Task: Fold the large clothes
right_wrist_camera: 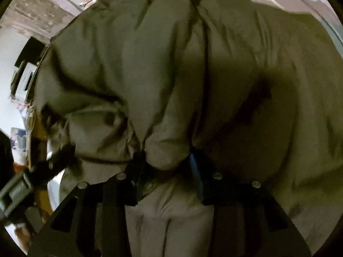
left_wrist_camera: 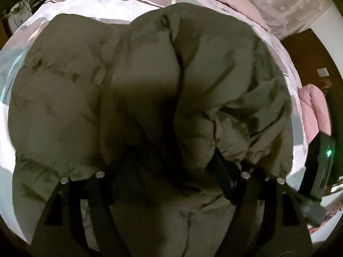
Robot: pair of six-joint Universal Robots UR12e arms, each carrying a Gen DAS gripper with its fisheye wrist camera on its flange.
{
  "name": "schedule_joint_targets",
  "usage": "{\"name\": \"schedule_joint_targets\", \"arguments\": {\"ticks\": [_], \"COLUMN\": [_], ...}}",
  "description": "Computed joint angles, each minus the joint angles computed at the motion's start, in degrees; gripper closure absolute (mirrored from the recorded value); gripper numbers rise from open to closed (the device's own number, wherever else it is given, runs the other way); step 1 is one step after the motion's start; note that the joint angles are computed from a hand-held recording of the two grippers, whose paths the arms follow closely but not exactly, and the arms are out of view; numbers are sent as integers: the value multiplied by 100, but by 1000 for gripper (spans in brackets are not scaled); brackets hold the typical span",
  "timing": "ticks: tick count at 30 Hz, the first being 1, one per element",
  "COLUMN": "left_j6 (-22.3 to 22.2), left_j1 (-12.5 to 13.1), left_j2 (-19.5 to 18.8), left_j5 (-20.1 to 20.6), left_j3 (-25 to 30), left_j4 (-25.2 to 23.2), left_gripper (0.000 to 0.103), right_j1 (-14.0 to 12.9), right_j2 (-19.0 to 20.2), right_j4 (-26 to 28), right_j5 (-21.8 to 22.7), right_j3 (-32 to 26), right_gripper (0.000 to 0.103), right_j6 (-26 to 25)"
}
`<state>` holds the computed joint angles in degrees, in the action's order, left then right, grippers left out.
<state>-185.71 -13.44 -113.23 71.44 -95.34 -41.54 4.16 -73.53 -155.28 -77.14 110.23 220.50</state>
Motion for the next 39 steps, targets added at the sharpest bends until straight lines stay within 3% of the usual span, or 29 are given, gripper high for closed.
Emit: {"name": "schedule_joint_targets", "arguments": {"ticks": [2,5,8,11,12,13,15,18,21,27,32,35,39], "left_j6": [-116,-208,-58,-45,-54,-70,-58,131,282,581,460,534,1010], "left_j1": [-21,-87,-187,-149,-111,-84,-86,-192,-302,-428,-297,-247,-226], "left_j2": [-75,-128,-150,-84,-32,27,107,144,32,-328,-329,-162,-17], "left_j5": [110,322,608,487,441,437,596,1127,1459,2045,1633,1444,1183], "left_j3": [48,86,106,78,37,-22,-108,-161,-10,312,349,274,208], "left_j4": [179,488,602,561,609,739,1026,1397,973,33,-147,-151,-343], "left_gripper": [29,28,28,28,28,28,28,22,22,28,40,39,34], "right_j1": [-59,-21,5,-61,-100,-71,25,182,355,387,218,123,139], "right_j2": [101,222,229,35,-69,-149,-330,-388,-215,55,-5,-242,-335], "right_j4": [-281,-392,-135,276,324,296,157,123,555,956,1173,1289,1426], "right_j5": [-78,-418,-417,-293,-354,-480,-946,-1576,-2084,-2315,-1877,-1519,-1261], "right_j3": [-67,-212,-297,-298,-281,-250,-153,-134,-314,-142,-171,-84,-21], "right_gripper": [63,63,61,55,47,33,15,12,12,12,11,11,11], "right_j6": [169,-55,-71,118,139,158,-10,-418,-875,-1178,-1141,-1038,-1199]}}
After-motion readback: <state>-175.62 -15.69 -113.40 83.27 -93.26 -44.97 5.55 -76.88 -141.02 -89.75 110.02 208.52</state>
